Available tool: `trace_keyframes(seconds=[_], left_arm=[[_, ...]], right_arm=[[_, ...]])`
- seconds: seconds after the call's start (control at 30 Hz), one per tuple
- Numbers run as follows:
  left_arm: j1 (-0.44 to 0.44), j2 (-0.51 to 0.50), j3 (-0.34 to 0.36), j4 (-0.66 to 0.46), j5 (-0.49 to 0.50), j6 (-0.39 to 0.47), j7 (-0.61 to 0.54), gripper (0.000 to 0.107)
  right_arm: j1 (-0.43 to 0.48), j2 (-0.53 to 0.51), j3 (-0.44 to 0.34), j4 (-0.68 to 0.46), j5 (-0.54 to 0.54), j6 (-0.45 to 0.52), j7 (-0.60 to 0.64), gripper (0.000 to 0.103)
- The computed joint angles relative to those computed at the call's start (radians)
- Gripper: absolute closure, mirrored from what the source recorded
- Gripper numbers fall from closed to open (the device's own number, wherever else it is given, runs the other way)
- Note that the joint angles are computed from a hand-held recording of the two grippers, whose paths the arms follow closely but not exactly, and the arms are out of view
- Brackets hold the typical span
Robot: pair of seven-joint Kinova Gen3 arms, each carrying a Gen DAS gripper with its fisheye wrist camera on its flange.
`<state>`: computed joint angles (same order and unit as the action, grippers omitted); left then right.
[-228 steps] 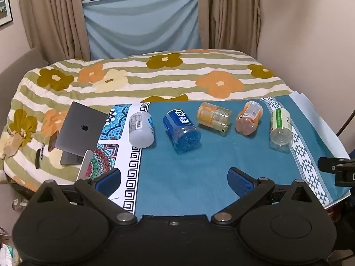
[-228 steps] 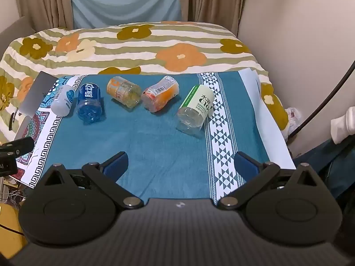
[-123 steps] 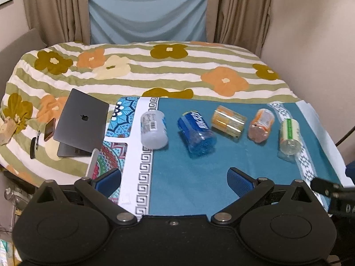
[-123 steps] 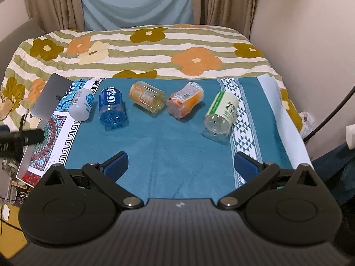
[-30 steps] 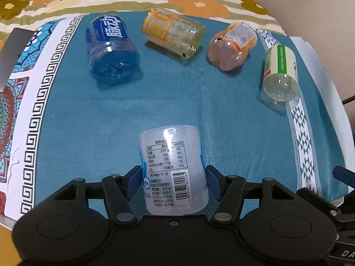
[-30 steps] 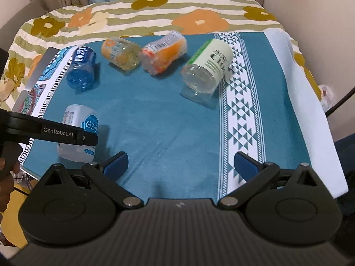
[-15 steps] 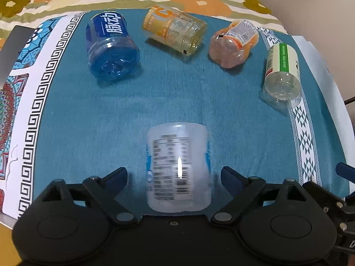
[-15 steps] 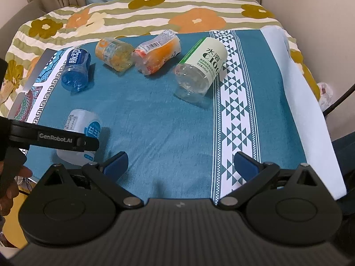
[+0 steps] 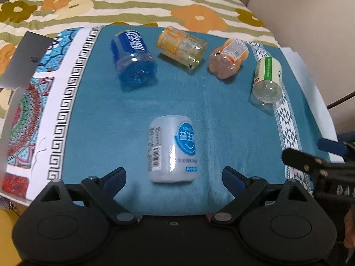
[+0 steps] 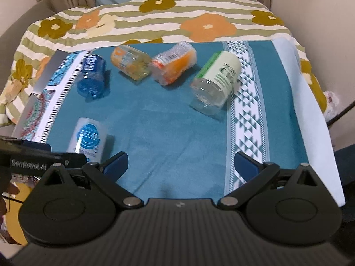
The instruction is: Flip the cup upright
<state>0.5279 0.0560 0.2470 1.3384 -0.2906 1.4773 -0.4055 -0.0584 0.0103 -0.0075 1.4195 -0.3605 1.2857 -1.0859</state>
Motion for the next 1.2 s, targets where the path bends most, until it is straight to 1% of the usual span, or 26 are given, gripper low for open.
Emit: trace_keyframes(seconds=[0.07,0.13,0.23,0.3,0.37,0.5,0.6,0.7,0.73,0.83,0.93,1.03,1.13,1.2], left_arm=[[0.003,-0.028,0.004,0.013,-0.004,0.008,0.015,0.011],[0.0,-0.054,0.013,0.027,-0.011,0.019,0.03,0.011],[-0.014,-0.089,0.027,0.053,-0.018,0.038,0.046,0.006],[-0.031,-0.116,0.033,0.081,-0.013,0.035,0.054,0.006],[-0.056,-0.147,0.033,0.117,0.005,0.026,0.056,0.006],[-0.105,-0.198,0.05,0.176,0.017,0.019,0.051,0.006],[-0.144,-0.238,0.046,0.223,0.046,0.0,0.028,0.006],[-0.188,-0.276,0.033,0.272,0.087,-0.031,0.0,0.006],[-0.202,-0.285,0.029,0.286,0.101,-0.041,-0.01,0.006],[-0.24,-0.308,0.027,0.313,0.132,-0.062,-0.029,0.006],[-0.27,-0.318,0.028,0.324,0.155,-0.074,-0.052,0.006],[-0.289,-0.323,0.035,0.327,0.165,-0.078,-0.068,0.006],[-0.302,-0.328,0.035,0.333,0.177,-0.086,-0.079,0.006],[-0.31,-0.331,0.037,0.338,0.184,-0.091,-0.082,0.006]], right_arm=[[-0.009,0.009,-0.007,-0.028,-0.009,0.025,-0.001,0.0],[-0.017,0.033,-0.015,-0.073,-0.026,0.071,0.004,0.0],[-0.035,0.085,-0.036,-0.156,-0.048,0.147,0.004,0.0],[-0.058,0.129,-0.057,-0.215,-0.047,0.192,-0.019,0.0],[-0.086,0.191,-0.076,-0.286,-0.042,0.247,-0.069,0.0],[-0.145,0.331,-0.102,-0.431,-0.027,0.36,-0.212,0.0],[-0.177,0.412,-0.113,-0.501,-0.017,0.417,-0.301,0.0],[-0.185,0.466,-0.122,-0.536,-0.031,0.449,-0.374,0.001],[-0.185,0.482,-0.124,-0.545,-0.038,0.458,-0.399,0.004],[-0.186,0.511,-0.129,-0.555,-0.043,0.474,-0.448,0.01],[-0.191,0.52,-0.133,-0.55,-0.033,0.47,-0.466,0.018],[-0.189,0.529,-0.137,-0.551,-0.037,0.474,-0.484,0.021],[-0.181,0.528,-0.141,-0.542,-0.046,0.468,-0.488,0.028],[-0.179,0.525,-0.143,-0.532,-0.049,0.46,-0.489,0.029]])
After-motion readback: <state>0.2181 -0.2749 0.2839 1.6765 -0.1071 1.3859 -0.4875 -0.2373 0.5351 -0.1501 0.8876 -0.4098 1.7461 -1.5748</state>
